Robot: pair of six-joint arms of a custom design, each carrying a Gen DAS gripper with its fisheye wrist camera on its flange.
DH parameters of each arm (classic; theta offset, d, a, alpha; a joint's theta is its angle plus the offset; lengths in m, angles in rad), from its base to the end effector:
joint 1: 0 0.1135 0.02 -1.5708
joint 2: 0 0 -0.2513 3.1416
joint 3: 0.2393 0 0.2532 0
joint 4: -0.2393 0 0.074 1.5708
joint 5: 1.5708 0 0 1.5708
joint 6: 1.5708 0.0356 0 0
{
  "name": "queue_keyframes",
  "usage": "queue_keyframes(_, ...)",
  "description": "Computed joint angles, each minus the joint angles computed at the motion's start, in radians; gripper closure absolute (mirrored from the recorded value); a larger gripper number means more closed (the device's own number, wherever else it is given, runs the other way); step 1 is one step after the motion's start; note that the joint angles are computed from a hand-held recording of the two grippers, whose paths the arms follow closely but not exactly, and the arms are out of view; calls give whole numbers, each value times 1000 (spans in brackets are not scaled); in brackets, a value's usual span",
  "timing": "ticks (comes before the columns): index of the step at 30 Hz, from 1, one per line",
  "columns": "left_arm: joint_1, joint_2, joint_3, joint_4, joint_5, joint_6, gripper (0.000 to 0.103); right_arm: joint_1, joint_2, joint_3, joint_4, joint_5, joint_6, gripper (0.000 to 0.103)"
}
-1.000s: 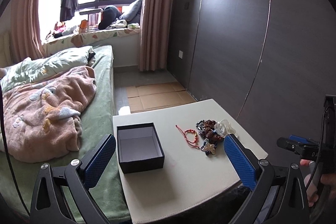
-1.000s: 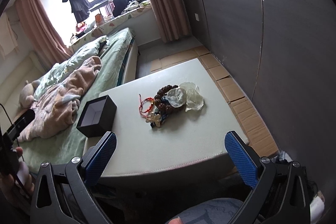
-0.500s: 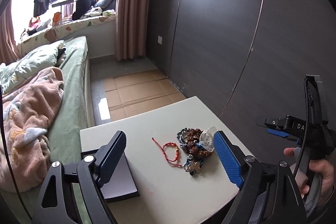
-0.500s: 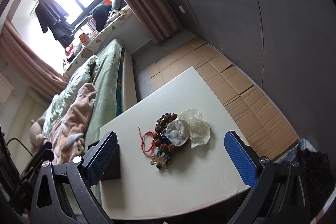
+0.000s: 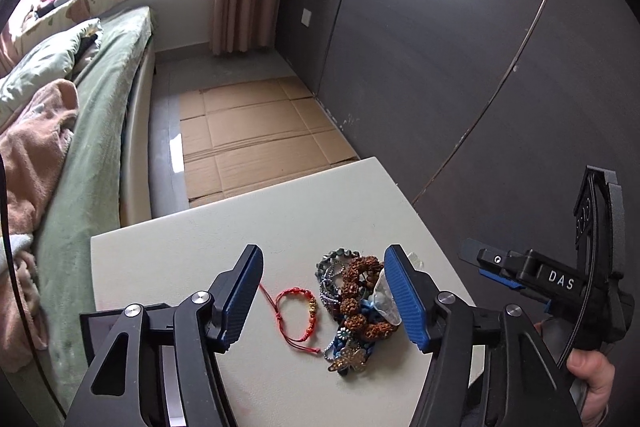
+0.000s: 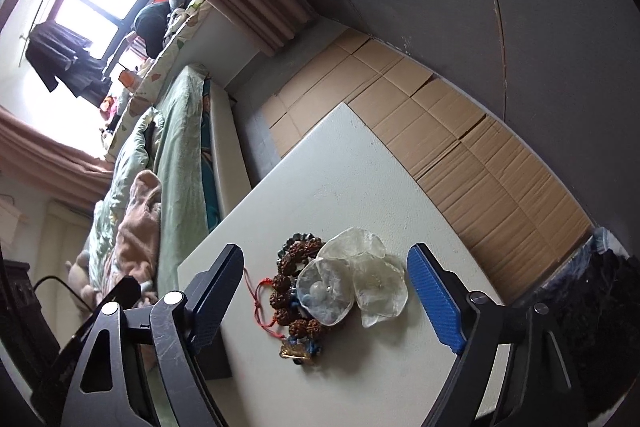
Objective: Organize jewelry
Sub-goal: 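Grasp the brown bead bracelet with the left tool while the right tool grasps the clear plastic bag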
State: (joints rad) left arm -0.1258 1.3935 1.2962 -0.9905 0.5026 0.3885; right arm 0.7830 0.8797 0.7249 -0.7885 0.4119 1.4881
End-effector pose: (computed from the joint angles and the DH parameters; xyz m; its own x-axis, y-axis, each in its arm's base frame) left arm 0.2709 -0.0515 0.3035 -0.6874 0.4215 -0.5914 0.6400 0.7365 -0.2189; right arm 0.1339 0.1131 0.2422 -0.5255 0.7654 -0.3715 0.5322 0.6364 0.5583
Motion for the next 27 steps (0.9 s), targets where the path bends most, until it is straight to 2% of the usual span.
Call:
queue_keyframes(3,-41,67,8,24,-34,-9,49,-61,5,-57,64,-69,-42,23)
queue_keyframes(7,-49,116,-30,70,-21,-2,49,-125,68,-82,106,-133,-93,23)
queue_keyframes(11,-49,168,-36,58,-36,11,52,-170,149,-97,187,-205,-153,23)
queue_keyframes(13,-46,175,-42,57,-32,24,52,-181,202,-82,198,-220,-173,27)
queue_keyframes(14,-47,174,-48,63,-35,24,52,-186,223,-76,204,-227,-178,34)
queue_keyframes(16,-41,178,-50,63,-31,27,52,-182,242,-63,205,-213,-181,40)
queue_keyframes(19,-41,182,-53,58,-28,29,52,-194,244,-84,236,-244,-168,76)
queue_keyframes(20,-42,182,-54,57,-26,31,52,-202,229,-108,264,-271,-159,97)
queue_keyframes(22,-46,175,-62,49,-21,35,52,-196,164,-161,310,-274,-120,98)
queue_keyframes(27,-89,165,-101,65,-41,23,52,-88,20,-152,202,-100,-25,99)
